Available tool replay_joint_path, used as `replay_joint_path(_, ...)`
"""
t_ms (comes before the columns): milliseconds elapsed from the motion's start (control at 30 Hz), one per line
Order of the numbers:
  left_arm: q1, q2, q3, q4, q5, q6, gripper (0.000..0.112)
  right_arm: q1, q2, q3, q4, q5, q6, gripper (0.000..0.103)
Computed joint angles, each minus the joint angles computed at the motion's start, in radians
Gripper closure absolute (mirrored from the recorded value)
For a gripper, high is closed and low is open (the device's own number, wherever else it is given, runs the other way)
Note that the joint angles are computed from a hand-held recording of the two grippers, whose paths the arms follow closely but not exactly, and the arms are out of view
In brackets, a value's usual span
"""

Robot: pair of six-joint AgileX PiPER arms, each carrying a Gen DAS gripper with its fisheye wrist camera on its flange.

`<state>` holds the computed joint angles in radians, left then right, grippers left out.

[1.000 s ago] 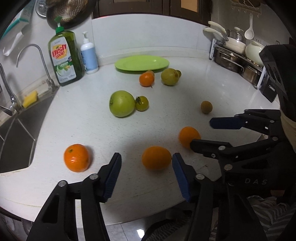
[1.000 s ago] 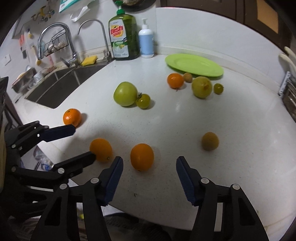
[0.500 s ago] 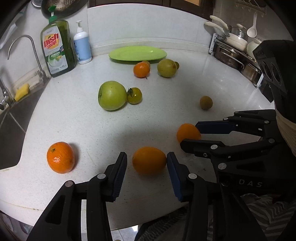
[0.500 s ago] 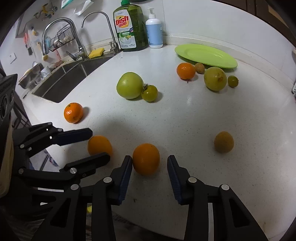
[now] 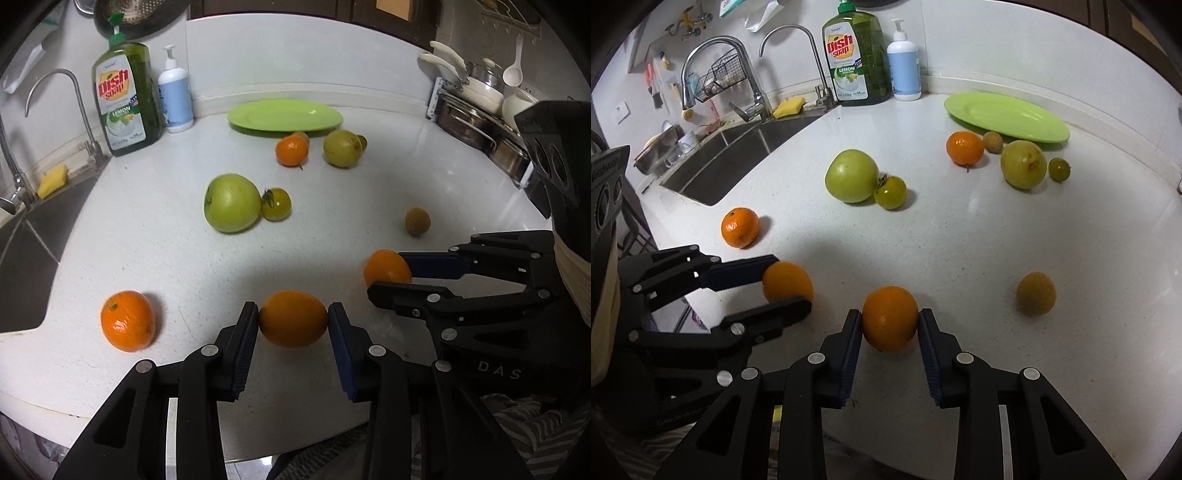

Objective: Organize fruits
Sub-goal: 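Close the left gripper on its orange while the right gripper closes on another, then carry both held oranges over the lime-green plate with both tools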

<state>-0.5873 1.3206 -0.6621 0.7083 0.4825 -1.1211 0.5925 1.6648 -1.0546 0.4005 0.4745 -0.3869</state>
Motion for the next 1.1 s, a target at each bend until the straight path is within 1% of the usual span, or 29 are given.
replay_joint_path(300,-0.04,0.022,-0.067,0.094,0.074,-0.095,0.074,-0.037,-0.034,0.003,0.03,-0.02,-0.068,0.071)
replay_joint_path(367,-0.051,0.033,-0.094,0.118,0.099,-0.112,0.074,-0.05,-0.043,0.0,0.041,-0.018,-0.086,0.071)
replay_joint_path(533,-0.051,0.075,-0.172,0.141,0.145,-0.102,0.074,-0.085,-0.052,-0.024,0.046,-0.016,-0.092,0.071)
replay_joint_path(800,0.025,0.102,-0.285,0.114,0.119,0.03,0.074,-0.126,-0.039,-0.115,-0.01,-0.002,0.013,0.071)
replay_joint_path(933,0.095,0.129,-0.366,0.025,0.089,0.171,0.074,-0.125,-0.022,-0.188,-0.108,-0.008,0.134,0.071)
replay_joint_path(1000,0.135,0.149,-0.418,-0.034,0.074,0.256,0.074,-0.128,0.0,-0.241,-0.148,0.008,0.188,0.071)
replay_joint_path(1100,0.166,0.172,-0.472,-0.072,0.065,0.341,0.074,-0.131,0.039,-0.324,-0.199,0.03,0.251,0.071)
